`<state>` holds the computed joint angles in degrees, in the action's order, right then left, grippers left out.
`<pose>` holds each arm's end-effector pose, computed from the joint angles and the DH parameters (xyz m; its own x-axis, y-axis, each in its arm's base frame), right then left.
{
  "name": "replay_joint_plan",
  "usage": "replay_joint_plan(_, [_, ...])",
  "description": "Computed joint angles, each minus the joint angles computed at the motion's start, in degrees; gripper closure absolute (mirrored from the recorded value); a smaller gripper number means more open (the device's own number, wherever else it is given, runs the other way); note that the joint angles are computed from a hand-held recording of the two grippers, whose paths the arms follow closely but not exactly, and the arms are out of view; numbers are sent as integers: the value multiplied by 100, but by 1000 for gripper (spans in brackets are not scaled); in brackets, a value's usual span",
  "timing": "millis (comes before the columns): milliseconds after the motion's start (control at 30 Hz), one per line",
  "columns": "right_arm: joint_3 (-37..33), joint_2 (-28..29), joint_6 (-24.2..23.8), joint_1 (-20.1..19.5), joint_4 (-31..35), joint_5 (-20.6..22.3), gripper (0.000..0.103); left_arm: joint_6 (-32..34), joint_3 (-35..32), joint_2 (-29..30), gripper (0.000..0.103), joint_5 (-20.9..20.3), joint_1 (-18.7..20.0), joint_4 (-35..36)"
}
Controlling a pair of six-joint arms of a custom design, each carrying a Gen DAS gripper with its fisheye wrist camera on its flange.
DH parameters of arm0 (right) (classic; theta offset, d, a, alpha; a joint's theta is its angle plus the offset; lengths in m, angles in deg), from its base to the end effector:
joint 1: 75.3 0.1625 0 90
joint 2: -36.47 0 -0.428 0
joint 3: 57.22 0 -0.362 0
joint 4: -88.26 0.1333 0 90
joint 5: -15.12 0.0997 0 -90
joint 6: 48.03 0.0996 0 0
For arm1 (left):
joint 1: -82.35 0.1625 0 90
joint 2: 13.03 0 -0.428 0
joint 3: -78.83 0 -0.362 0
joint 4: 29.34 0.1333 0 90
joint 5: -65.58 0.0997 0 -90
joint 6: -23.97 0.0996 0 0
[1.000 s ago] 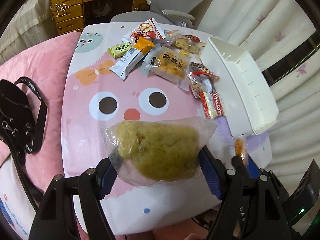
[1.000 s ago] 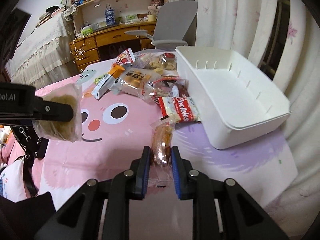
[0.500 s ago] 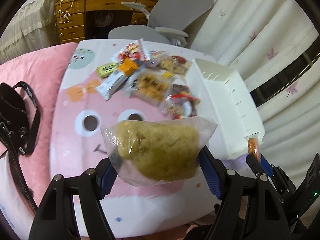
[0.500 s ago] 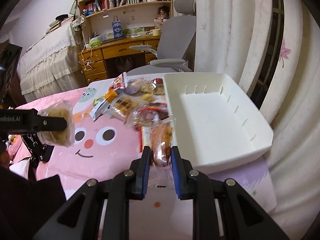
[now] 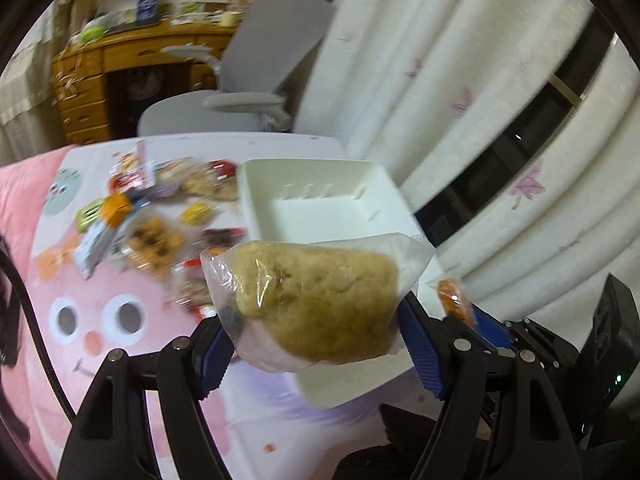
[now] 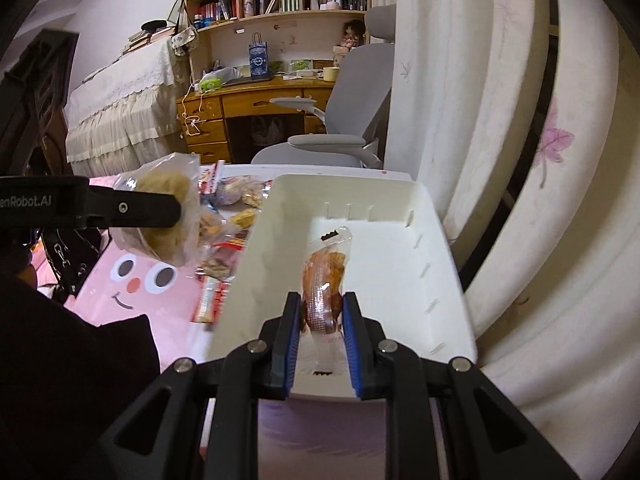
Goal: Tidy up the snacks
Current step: 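Carry both snacks over the white tray and release them inside, then withdraw both tools from the tray back toward the snack pile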
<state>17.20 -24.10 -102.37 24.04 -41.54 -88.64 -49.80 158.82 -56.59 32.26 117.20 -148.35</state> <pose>0.2207 -0.6668 0.4053 -0.4500 -0.7529 0.4802 -0.8775 0.4726 -0.0813 -0.4452 -0.5738 0.1753 -0.8443 -0.4008 -0.3556 0.0111 0.6504 -0.7595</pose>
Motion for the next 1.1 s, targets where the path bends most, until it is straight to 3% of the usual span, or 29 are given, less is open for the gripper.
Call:
replay_joint_plan(200, [-899, 362, -212, -179, 598, 81, 83, 978, -808, 677, 28, -112, 192, -606])
replay_joint_plan(300, [-1230, 520, -223, -221, 896, 70, 81, 879, -1143, 870, 10, -247, 295, -330])
replay_joint_plan(333, [-1440, 640, -165, -233, 1116, -11, 77, 740, -1200, 892, 10, -267, 313, -173])
replay_joint_plan(367, [-1592, 728, -102, -234, 1304, -101, 61, 656, -1180, 877, 10, -276, 315, -150])
replay_joint_plan(400, [-1805, 858, 15, -229, 1571, -272, 53, 549, -1147, 861, 10, -256, 308, -127])
replay_joint_plan(533, [-2171, 1057, 234, -274, 2224, -285, 49, -243, -968, 691, 10, -126, 237, 420])
replay_joint_plan(733, [-1976, 1025, 137, -223, 2590, -258, 49, -1736, -681, 350, 10, -163, 99, 1577])
replay_joint_plan(1100, [-1363, 821, 240, -40, 2640, -173, 49, -4157, 153, -440, 10, -368, -324, 3287])
